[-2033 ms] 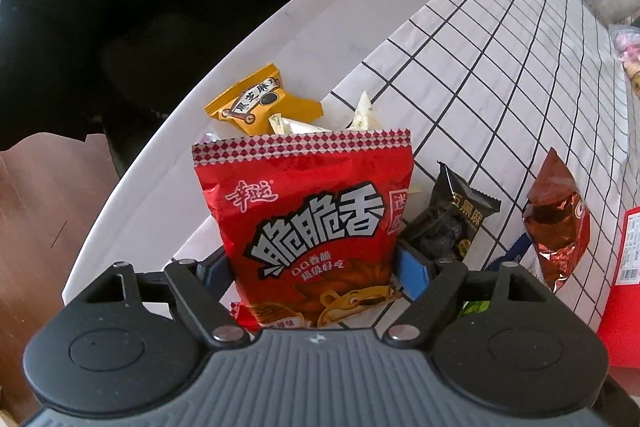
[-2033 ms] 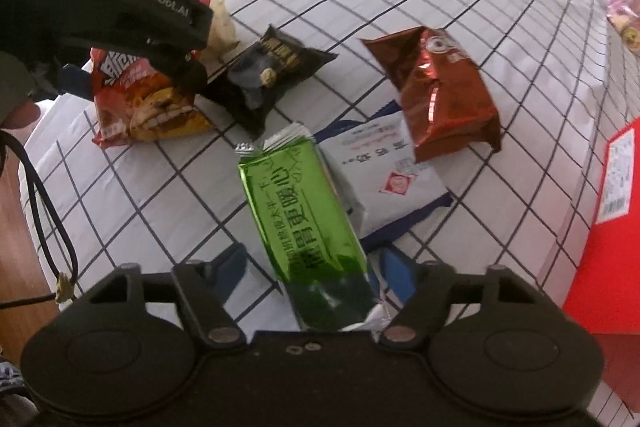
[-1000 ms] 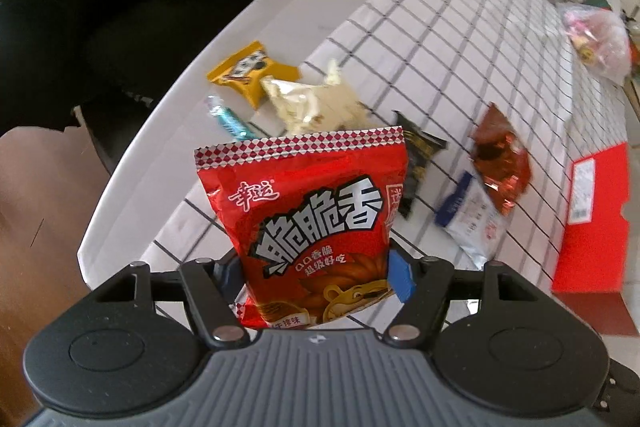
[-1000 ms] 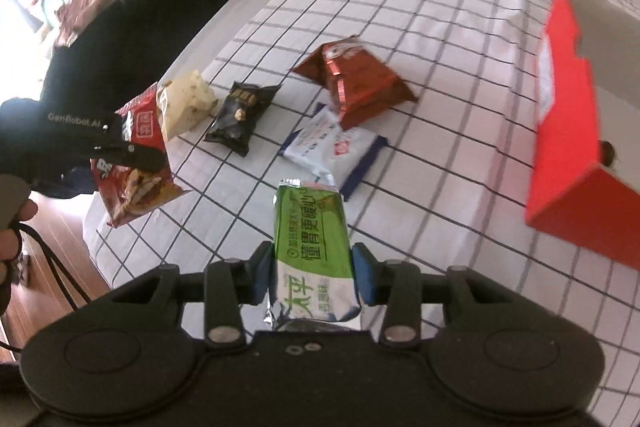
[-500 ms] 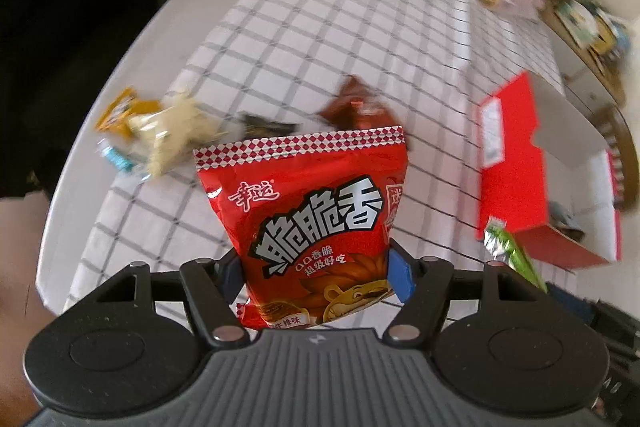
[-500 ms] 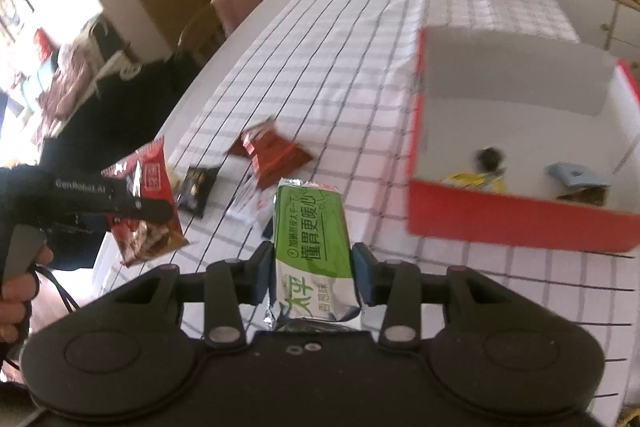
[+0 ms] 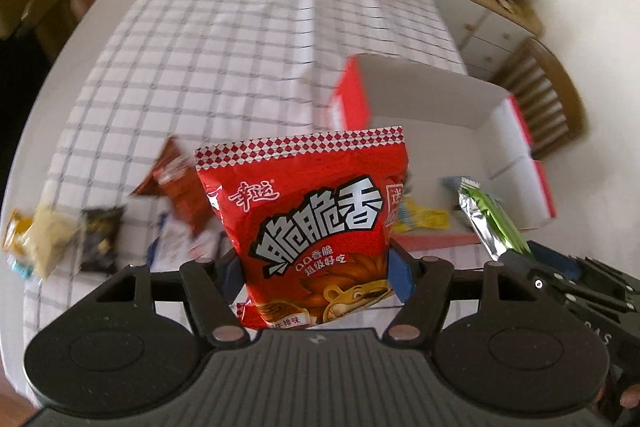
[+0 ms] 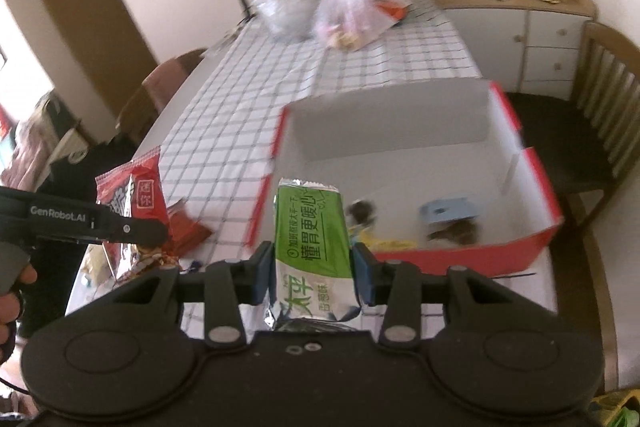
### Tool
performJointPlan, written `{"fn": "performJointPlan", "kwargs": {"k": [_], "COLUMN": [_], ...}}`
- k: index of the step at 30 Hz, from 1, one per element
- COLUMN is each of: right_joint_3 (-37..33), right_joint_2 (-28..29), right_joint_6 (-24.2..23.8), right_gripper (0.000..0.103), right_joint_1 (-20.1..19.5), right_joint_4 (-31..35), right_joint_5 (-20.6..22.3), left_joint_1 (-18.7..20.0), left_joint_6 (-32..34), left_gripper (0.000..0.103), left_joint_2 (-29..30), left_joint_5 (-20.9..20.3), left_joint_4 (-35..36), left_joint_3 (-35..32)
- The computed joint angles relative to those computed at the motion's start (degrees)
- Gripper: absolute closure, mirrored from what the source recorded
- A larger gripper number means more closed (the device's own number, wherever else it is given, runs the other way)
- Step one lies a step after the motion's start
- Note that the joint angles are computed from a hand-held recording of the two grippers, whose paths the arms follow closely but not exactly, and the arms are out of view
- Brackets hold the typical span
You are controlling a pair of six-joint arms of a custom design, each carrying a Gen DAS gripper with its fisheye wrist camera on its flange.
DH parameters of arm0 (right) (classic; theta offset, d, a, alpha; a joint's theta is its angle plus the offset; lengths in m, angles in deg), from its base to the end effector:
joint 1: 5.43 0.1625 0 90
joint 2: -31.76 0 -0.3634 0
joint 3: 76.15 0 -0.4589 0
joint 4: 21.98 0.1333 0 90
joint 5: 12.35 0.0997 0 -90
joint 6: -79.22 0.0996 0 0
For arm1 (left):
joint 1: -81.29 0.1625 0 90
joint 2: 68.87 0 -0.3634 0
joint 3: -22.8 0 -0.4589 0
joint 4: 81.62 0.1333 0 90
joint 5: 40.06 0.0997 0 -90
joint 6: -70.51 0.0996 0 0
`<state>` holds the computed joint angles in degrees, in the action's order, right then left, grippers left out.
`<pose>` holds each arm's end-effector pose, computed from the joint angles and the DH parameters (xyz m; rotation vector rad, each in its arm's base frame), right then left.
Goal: Organize snacks
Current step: 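Carry both packets over the red box and open both grippers to drop them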
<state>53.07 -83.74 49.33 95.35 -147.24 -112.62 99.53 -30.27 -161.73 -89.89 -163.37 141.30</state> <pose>0.1917 -0.3891 0.3271 0.9491 -2.7016 0.4943 -0.3522 -0.3241 0.2081 -0.3412 2.3818 -0.8251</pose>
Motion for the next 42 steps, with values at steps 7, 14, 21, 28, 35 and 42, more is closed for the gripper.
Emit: {"fn": "performJointPlan", "kwargs": {"k": [7,14,21,28,35,42], "right_joint_3": [-2.99,-6.64,-10.70,-15.03,-16.90,-16.67], "right_joint_2": [2.66,8.71,16.03,23.16,26.72,27.42], "right_joint_6": [-1.73,-3.87,-6.57,-6.54,-7.01,-8.23], "right_gripper": [0.062,0.062,0.062,0.063,0.063,0.063], "right_joint_1": [-4.05,-6.60,-6.51,-5.58,-5.45,-5.73], "right_joint_4": [-4.72,-9.10,-9.89,-7.27,-4.98,-4.17], "right_joint_5": [-0.85,-3.01,-5.39,-9.49,-11.78,-13.36], "left_joint_1": [5.45,10.14,15.49,19.95,23.15,24.38], "left_joint_6": [13.61,22.21,26.92,29.49,30.26,30.75], "left_gripper": [0.034,0.034,0.034,0.034,0.034,0.033], "left_joint_2": [10.64,20.39,28.66,34.10,37.67,40.07], "left_joint_5": [0.70,0.61,-0.60,-2.13,-5.30,-7.21], "left_joint_4": [-9.51,-13.10,-11.97,-9.31,-7.02,-6.48], "left_joint_3": [-6.98,-15.35,-23.89,-28.97,-32.07,-33.17]}}
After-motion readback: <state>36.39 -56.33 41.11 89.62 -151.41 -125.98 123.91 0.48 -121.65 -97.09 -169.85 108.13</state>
